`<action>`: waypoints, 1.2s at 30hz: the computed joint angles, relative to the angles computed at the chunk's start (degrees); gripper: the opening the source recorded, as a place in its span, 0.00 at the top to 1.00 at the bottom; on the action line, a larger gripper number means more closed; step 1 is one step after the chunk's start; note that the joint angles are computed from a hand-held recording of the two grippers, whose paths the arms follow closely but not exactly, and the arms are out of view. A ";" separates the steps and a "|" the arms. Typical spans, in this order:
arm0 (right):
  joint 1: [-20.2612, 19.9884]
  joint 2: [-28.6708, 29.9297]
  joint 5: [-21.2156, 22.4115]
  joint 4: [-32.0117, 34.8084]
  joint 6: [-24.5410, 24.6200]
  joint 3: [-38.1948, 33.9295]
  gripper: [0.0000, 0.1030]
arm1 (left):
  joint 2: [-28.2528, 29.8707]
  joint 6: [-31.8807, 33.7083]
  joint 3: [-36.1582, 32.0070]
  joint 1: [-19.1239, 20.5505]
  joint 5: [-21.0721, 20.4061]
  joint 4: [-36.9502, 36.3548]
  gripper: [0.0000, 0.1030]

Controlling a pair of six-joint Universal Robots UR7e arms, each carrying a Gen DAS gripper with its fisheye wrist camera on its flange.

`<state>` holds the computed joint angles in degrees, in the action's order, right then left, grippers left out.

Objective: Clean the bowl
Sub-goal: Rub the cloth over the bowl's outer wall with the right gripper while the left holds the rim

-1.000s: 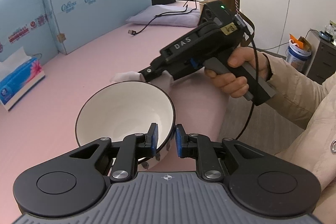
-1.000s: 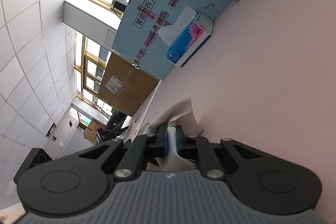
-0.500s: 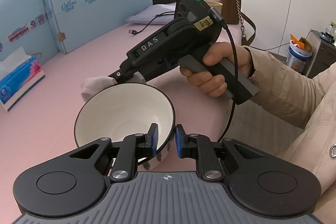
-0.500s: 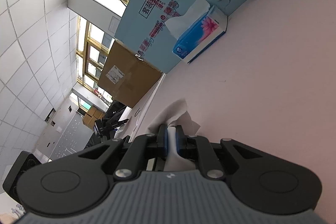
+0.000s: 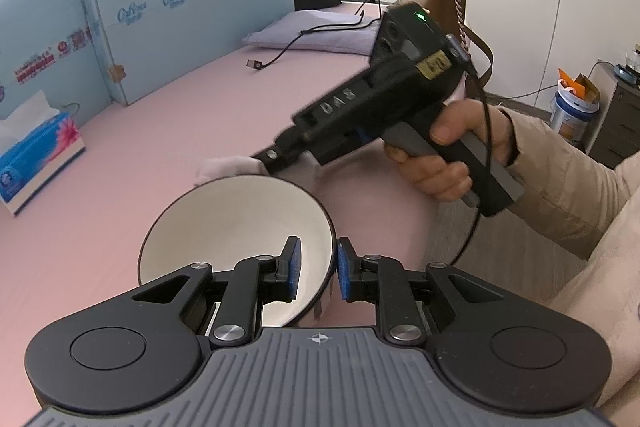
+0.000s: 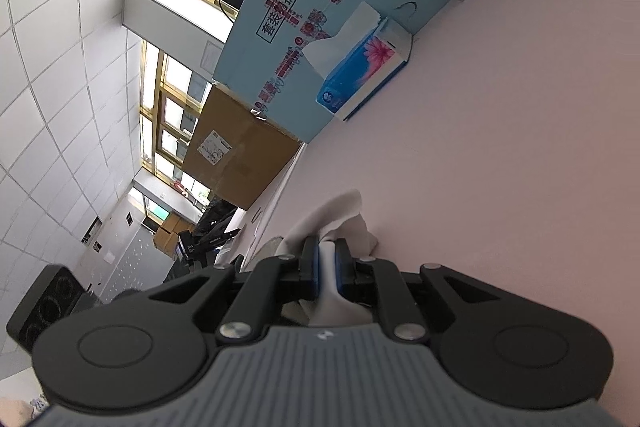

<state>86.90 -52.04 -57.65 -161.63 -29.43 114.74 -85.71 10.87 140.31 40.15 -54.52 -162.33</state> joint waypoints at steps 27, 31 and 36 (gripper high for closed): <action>-2.64 -3.28 2.27 -4.09 -0.66 5.59 0.89 | -0.19 3.75 -1.03 1.84 -3.31 1.73 0.86; -2.53 -2.81 3.15 -2.61 -1.16 5.09 0.89 | -2.06 2.63 -0.01 1.72 -3.20 2.63 0.85; -1.91 -1.39 3.44 -2.15 0.38 3.30 0.89 | -2.02 2.82 0.41 1.39 -2.85 1.81 0.85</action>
